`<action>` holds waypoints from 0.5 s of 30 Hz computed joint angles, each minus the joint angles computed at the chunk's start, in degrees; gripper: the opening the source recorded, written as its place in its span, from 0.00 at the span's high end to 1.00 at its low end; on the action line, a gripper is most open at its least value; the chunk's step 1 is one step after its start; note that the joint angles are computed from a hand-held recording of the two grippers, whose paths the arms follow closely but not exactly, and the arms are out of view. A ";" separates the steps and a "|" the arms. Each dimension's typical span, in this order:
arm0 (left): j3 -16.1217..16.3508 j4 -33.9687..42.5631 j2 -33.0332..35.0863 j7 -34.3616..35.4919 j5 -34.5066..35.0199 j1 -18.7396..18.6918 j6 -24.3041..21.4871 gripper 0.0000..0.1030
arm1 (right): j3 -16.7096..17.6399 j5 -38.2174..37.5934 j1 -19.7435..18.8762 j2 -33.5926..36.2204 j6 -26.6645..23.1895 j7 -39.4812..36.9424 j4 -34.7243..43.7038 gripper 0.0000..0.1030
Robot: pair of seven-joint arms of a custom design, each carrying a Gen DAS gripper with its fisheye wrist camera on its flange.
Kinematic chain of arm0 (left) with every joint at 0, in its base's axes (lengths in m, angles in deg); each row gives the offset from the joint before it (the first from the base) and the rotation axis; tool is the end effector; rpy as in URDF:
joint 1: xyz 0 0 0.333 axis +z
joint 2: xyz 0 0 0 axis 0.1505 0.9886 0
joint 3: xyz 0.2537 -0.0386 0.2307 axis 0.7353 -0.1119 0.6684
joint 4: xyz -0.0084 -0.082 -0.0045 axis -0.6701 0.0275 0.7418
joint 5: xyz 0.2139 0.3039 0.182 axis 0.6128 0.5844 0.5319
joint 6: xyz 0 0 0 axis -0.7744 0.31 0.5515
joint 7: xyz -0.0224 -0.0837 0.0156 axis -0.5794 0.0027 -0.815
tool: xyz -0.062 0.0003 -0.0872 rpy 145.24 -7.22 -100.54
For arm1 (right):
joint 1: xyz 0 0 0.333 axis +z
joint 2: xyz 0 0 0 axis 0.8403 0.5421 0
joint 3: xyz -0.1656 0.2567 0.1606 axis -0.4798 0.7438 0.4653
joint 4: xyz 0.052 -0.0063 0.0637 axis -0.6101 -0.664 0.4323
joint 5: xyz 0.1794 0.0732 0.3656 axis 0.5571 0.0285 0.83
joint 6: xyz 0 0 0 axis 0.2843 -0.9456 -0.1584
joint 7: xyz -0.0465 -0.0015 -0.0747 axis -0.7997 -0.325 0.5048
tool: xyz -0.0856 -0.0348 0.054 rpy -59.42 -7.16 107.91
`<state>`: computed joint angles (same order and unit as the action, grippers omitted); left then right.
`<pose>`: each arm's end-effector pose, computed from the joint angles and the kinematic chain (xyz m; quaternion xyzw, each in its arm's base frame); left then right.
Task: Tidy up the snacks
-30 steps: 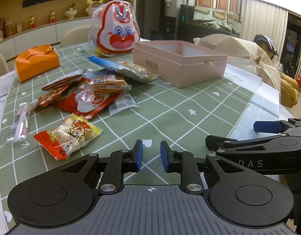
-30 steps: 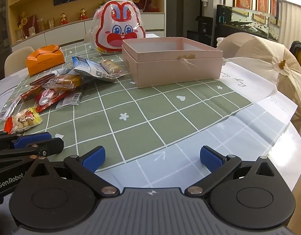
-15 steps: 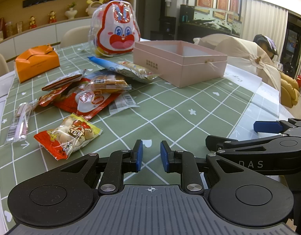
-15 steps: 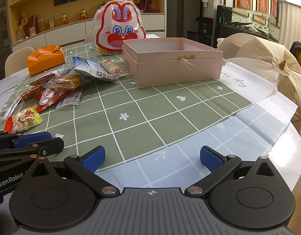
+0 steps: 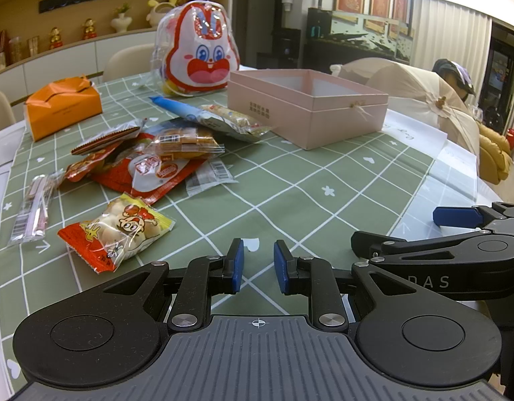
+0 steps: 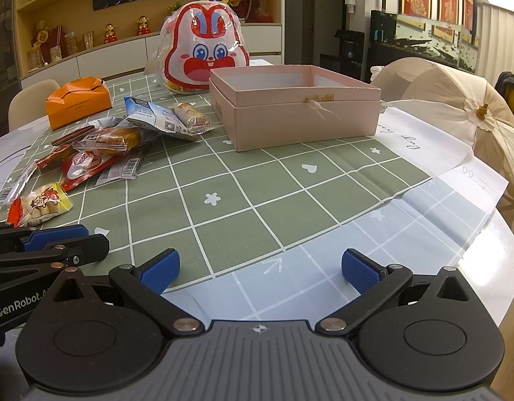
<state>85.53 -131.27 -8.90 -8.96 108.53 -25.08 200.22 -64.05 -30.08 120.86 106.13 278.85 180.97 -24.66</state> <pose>0.5970 -0.4631 0.2842 -0.5812 0.6792 -0.3537 0.2754 0.6149 0.3466 0.2779 -0.6570 0.6122 -0.2793 0.3400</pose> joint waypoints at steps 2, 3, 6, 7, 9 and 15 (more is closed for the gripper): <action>0.02 0.00 0.00 0.00 -0.01 -0.02 0.01 0.77 | 0.02 0.03 -0.02 0.00 -0.01 -0.03 0.02 0.00; 0.03 0.00 0.00 0.00 -0.01 -0.02 0.01 0.77 | 0.02 0.04 0.00 -0.01 0.04 -0.04 -0.02 0.00; 0.05 0.00 0.00 0.00 -0.02 -0.03 0.02 0.77 | 0.03 0.11 -0.01 -0.01 0.06 -0.12 -0.03 0.00; 0.05 0.00 0.00 0.00 -0.02 -0.04 0.02 0.77 | 0.03 0.14 -0.01 -0.01 0.06 -0.15 -0.03 0.00; 0.05 0.00 0.00 0.00 -0.03 -0.04 0.02 0.77 | 0.03 0.18 -0.02 -0.02 0.08 -0.22 -0.05 0.00; 0.06 0.00 0.00 0.00 -0.03 -0.05 0.03 0.77 | 0.11 0.25 -0.07 -0.04 0.17 -0.33 -0.07 0.00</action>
